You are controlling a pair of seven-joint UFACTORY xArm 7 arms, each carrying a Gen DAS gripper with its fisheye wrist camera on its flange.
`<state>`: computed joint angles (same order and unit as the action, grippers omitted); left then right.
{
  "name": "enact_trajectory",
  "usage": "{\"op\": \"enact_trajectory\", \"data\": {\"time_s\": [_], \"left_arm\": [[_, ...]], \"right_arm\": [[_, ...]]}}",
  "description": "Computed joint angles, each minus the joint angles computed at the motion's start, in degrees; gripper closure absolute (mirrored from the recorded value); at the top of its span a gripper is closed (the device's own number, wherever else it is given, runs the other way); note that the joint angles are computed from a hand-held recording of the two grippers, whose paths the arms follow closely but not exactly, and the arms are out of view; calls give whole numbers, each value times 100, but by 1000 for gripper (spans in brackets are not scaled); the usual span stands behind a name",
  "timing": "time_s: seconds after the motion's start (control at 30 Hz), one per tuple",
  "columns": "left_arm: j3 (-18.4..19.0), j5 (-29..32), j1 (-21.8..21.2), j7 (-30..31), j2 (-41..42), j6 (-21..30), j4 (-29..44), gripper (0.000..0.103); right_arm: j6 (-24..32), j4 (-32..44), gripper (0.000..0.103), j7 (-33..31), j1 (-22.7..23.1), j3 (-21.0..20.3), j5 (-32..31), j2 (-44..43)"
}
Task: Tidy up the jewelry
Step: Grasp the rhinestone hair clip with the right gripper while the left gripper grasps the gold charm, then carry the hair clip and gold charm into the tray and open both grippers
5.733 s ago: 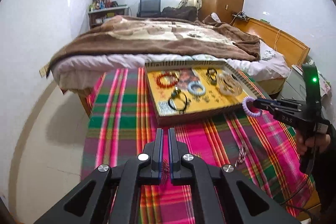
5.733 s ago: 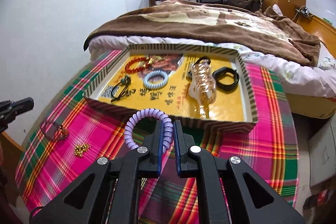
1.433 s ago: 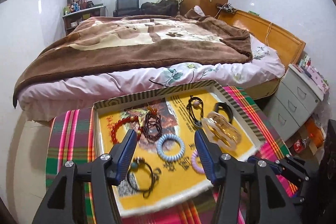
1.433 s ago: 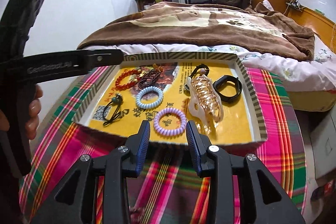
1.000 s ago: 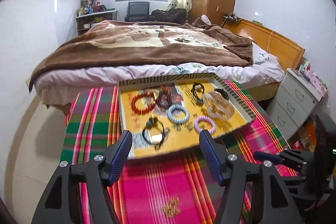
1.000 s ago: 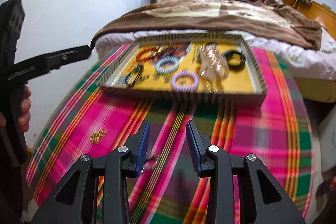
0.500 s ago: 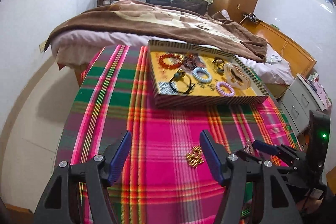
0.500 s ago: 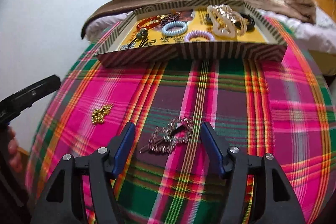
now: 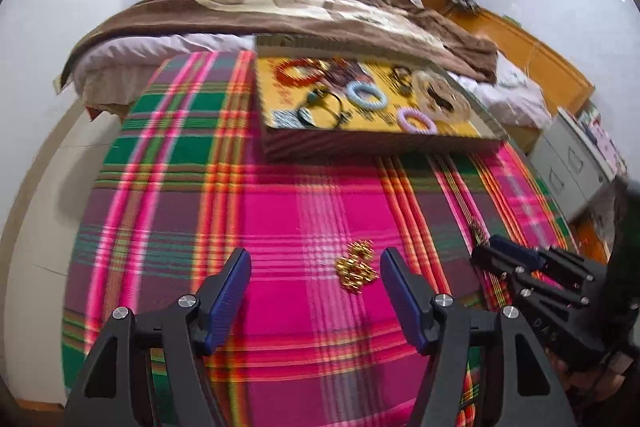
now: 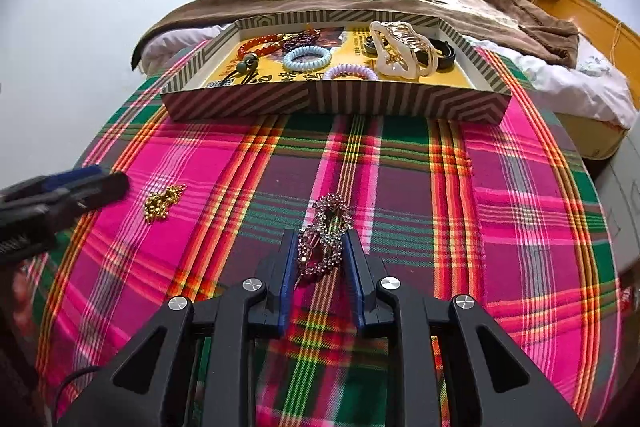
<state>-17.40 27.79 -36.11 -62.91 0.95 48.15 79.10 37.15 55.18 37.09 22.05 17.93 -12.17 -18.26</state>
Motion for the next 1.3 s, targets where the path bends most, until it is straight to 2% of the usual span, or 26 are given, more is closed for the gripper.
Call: {"op": "enact_trajectory", "data": {"time_s": [0.23, 0.37, 0.4, 0.43, 0.5, 0.57, 0.6, 1.03, 1.3], "left_arm": [[23, -50, -206, 285, 430, 169, 380, 36], [108, 498, -513, 240, 770, 949, 845, 37], [137, 557, -570, 238, 802, 1013, 880, 36], [164, 567, -599, 233, 783, 996, 861, 40], [200, 620, -637, 229, 767, 971, 850, 58], [215, 602, -644, 271, 741, 979, 851, 87], [220, 587, -641, 294, 735, 978, 851, 89], [187, 292, -301, 99, 237, 76, 389, 92], [172, 389, -61, 202, 223, -81, 712, 92]], "right_arm": [[-134, -232, 80, -38, -68, -62, 60, -367], [-192, -276, 80, -46, -151, -20, 50, -500], [-215, -284, 80, -54, -162, -16, 56, -522], [-245, -297, 80, -67, -161, -26, 88, -541], [-267, -291, 80, -78, -182, -9, 101, -536], [-290, -289, 80, -79, -196, 2, 113, -530], [-295, -301, 80, -97, -193, -5, 128, -544], [-378, -223, 80, -175, -277, -6, 119, -577], [-482, 130, 80, -357, -358, -15, 14, -382]]}}
